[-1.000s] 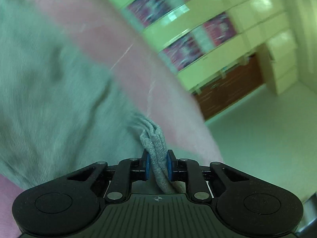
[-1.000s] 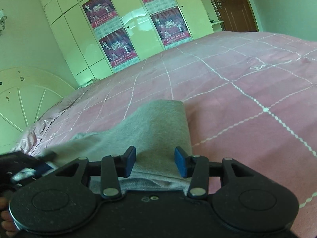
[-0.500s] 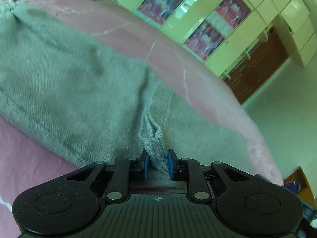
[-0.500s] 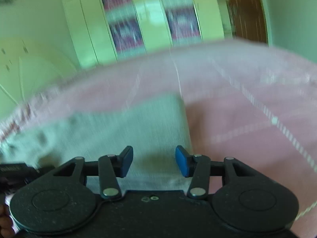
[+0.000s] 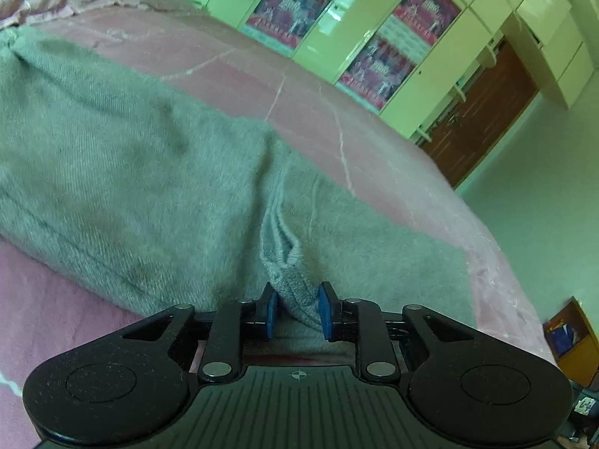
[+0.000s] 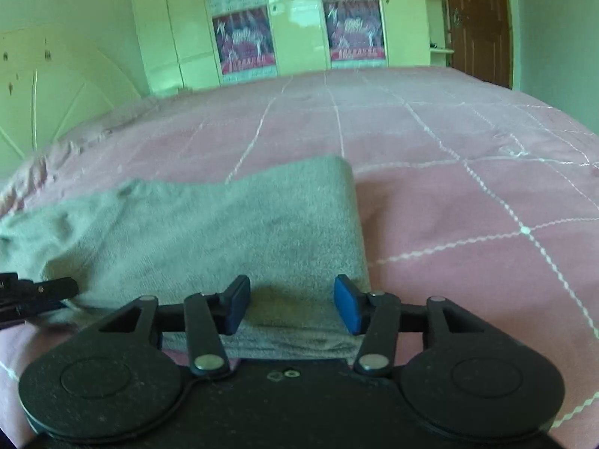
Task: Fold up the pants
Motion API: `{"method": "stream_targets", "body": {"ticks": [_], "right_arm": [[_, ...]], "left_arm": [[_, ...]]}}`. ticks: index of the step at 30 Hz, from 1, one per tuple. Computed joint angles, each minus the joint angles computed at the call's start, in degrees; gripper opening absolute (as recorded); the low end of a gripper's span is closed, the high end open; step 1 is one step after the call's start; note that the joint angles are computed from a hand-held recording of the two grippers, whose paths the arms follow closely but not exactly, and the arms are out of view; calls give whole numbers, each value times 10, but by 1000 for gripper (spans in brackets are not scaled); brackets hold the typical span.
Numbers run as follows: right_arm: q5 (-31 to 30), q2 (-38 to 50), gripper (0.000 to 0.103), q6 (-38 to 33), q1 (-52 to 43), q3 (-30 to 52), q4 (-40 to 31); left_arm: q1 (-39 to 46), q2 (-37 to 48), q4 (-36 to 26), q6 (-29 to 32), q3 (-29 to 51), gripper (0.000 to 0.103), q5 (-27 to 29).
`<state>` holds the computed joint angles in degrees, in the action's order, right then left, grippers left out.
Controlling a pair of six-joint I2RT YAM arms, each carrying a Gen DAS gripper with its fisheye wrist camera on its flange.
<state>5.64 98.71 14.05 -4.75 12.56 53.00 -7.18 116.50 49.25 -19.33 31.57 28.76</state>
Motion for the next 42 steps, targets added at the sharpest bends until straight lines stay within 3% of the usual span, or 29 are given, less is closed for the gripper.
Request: {"method": "stream_targets", "body": {"ticks": [3,9,10,13,14,16,17,19,22,24,28,31,35,37,39,40,42], "right_arm": [[8,-20,43,-9,-6,-7,26],[0,13,43,-33,-32,131,-69],[-1,32,43,-35,-36,163,-89],[-31,142,49,-13,-56,321,-251],[-27,162,49,-22,-53,345,-275],[-12,141,51,-37,-44,314,-240],[-6,124,49,-32,-39,273,-186],[14,96,60,-14,-28,185,-70],[16,89,62,5,-1,81,72],[38,95,63,0,31,39,129],[36,85,72,-5,59,37,98],[47,75,73,-2,81,42,65],[83,65,75,7,115,40,39],[98,57,75,9,128,37,27],[113,44,75,11,144,40,9],[105,38,75,8,146,45,4],[91,30,73,2,163,60,-8]], "left_arm": [[14,-38,3,21,-16,40,-17],[100,-54,-97,78,57,40,-38],[119,-48,-117,85,74,40,-38],[172,-33,-172,116,112,40,-39],[183,-20,-188,126,124,40,-42],[213,-4,-190,146,129,40,-28],[227,0,-181,156,125,40,-14],[239,7,-158,170,115,40,-3],[248,1,-130,187,94,40,1],[262,-8,-115,191,74,40,14],[297,-2,-116,201,69,41,25],[328,50,-139,167,125,42,56],[363,175,-180,62,270,45,166],[379,247,-156,-21,339,45,240],[387,292,-151,-61,392,44,291],[387,300,-167,-56,410,43,301],[377,279,-213,6,404,26,269]]}}
